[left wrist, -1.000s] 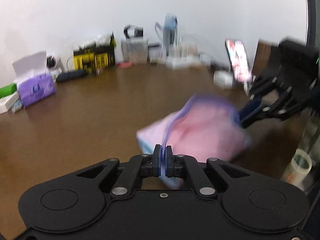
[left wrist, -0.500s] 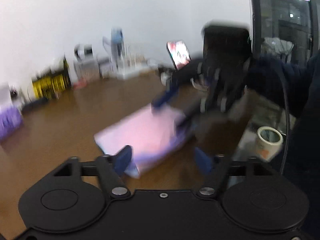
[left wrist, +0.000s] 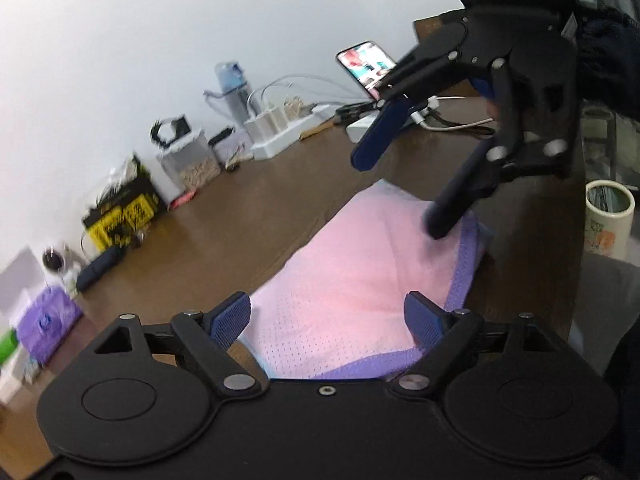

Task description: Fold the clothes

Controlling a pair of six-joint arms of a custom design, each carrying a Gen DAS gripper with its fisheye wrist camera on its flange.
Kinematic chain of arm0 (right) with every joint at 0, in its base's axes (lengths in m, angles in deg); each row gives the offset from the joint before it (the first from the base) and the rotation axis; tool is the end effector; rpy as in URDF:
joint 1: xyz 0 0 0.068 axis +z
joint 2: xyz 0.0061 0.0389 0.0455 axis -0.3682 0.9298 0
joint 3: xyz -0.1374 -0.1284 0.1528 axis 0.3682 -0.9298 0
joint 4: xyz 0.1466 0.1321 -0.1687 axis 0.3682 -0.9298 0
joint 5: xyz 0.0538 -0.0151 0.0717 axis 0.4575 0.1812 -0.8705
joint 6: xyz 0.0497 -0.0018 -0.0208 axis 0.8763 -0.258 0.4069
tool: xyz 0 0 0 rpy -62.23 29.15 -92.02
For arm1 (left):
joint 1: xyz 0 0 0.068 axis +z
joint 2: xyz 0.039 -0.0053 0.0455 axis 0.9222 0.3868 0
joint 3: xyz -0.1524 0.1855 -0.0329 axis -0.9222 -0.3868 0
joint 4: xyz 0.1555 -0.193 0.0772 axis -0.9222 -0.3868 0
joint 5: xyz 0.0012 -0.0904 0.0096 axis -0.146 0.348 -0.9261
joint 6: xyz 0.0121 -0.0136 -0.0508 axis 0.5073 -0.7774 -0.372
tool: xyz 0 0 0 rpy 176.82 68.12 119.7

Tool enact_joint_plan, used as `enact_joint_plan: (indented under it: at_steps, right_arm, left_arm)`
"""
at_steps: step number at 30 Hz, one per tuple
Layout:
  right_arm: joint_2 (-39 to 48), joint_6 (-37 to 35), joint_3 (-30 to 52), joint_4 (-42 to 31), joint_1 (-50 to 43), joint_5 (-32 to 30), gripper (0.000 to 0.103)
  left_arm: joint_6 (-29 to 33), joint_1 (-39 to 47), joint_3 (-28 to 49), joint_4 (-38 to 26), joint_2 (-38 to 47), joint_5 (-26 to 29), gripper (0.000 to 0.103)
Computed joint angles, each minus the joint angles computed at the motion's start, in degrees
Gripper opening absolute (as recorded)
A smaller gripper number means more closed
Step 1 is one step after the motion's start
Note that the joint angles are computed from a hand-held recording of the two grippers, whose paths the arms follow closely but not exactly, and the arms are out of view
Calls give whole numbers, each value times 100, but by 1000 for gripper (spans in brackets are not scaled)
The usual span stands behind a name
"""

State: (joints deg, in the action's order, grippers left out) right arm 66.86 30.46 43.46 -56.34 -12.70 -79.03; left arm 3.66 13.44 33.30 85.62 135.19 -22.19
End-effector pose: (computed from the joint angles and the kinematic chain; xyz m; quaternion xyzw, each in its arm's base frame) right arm 0.2509 0.0648 0.0300 -0.5092 0.7166 0.2436 0.4097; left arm 0.1735 -0.2053 -0.0148 0.2931 0.8236 0.0352 0.4843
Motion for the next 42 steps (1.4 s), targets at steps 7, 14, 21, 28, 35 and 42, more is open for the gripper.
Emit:
enact_joint_plan:
  at_steps: [7, 14, 21, 28, 35, 42]
  right_arm:
    - [514, 235, -225, 631, 471, 746, 88]
    - [403, 426, -133, 405, 342, 889, 88]
    - [1021, 906, 1296, -160, 348, 1480, 91]
    - [1765, 964, 2570, -799, 6, 1312, 97]
    - [1481, 1165, 2166, -275, -107, 1059, 97]
    - [433, 1606, 786, 606, -337, 1162, 97]
  left_arm:
    - [-478, 46, -31, -471, -257, 123, 89]
    - [-442, 734, 166, -891, -522, 1028, 89]
    - [259, 1617, 1865, -2486, -229, 1613, 89]
    - [127, 2017, 2804, -3183, 161, 2061, 89]
    - [-618, 1601, 2495, -3181, -200, 1455, 89]
    - [-2162, 547, 1775, -3417, -1031, -507, 96]
